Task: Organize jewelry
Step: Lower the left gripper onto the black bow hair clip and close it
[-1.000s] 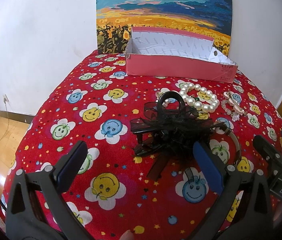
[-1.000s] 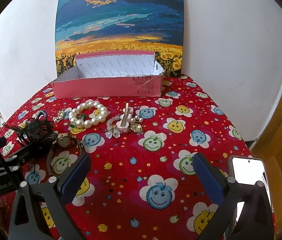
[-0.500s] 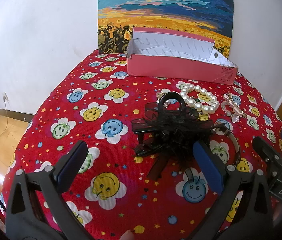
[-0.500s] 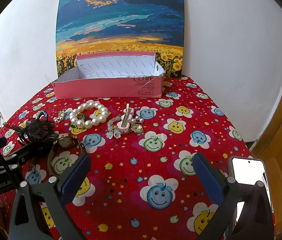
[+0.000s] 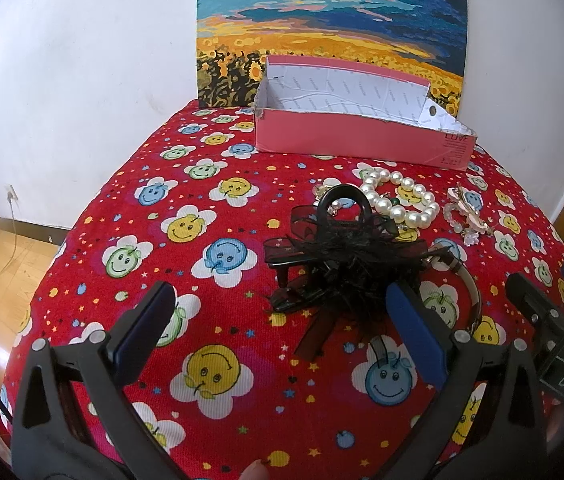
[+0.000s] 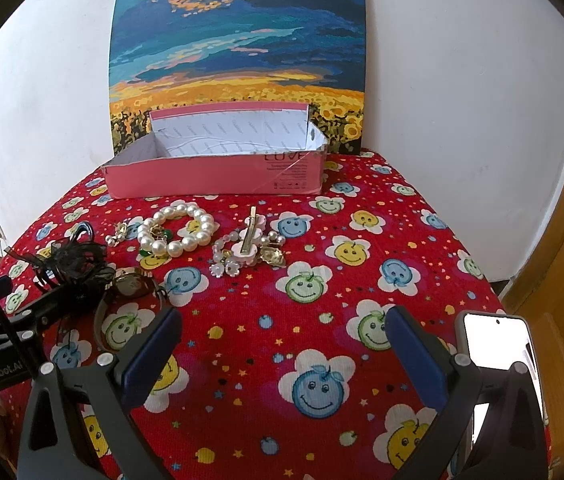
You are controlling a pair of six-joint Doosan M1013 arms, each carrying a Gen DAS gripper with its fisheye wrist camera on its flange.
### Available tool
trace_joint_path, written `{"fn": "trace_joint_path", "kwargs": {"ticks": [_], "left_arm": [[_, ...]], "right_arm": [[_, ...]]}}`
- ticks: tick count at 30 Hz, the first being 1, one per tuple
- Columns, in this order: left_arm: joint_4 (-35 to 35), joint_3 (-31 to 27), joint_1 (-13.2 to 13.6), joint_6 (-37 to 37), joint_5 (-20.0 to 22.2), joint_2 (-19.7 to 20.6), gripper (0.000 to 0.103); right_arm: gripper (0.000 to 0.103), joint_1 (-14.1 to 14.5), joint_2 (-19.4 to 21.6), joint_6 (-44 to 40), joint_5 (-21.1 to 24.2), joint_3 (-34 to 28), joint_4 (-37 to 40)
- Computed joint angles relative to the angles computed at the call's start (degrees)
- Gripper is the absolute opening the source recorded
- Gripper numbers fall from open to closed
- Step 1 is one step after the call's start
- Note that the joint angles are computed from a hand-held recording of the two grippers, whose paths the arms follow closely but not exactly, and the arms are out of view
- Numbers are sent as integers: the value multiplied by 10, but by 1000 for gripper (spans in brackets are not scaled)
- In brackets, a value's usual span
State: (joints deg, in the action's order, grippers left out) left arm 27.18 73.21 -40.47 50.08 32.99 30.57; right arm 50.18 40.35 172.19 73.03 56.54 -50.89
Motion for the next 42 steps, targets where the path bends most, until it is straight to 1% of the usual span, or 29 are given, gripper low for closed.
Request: {"fn": "trace_joint_path", "kwargs": {"ticks": [5,9,11,13,15,18,21,26,28,33,36,37,40,42], "left_arm": [[-7,-3,0,5,3,1,99],[-25,0,2,25,-9,-1,99],[-42,0,3,42,-12,-1,99],[-90,-2,8,87,-16,0,99],[-117,0,12,114,-20,-3,99],[-130,7,14,127,-31,-7,99],[-117,7,13,121,-27,-8,99],[-154,11,15,169,-32,-11,99],[-159,9,14,173,-31,-11,98],[-218,1,19,200,-32,-7,98],[-227,-12,19,194,-22,0,95],[-231,-14,20,195,-19,2,92],[-235,-30,20,187,0,12,91],[-243,-41,20,195,12,20,90]], "right_arm": [[103,-2,-4,6,-9,6,8],[103,-3,-5,11,-13,9,7],[103,-3,-6,13,-17,10,7],[103,-3,-8,13,-22,13,10],[103,-6,-12,11,-34,18,23],[103,-9,-24,30,-64,36,32],[103,-12,-37,61,-91,56,37],[103,-15,-52,90,-130,79,42],[103,-15,-54,96,-137,82,38],[103,-17,-54,77,-136,75,53],[103,-17,-52,62,-126,69,51],[103,-17,-53,58,-131,71,50],[103,-21,-56,49,-143,75,57],[103,-23,-57,46,-144,76,59]]}}
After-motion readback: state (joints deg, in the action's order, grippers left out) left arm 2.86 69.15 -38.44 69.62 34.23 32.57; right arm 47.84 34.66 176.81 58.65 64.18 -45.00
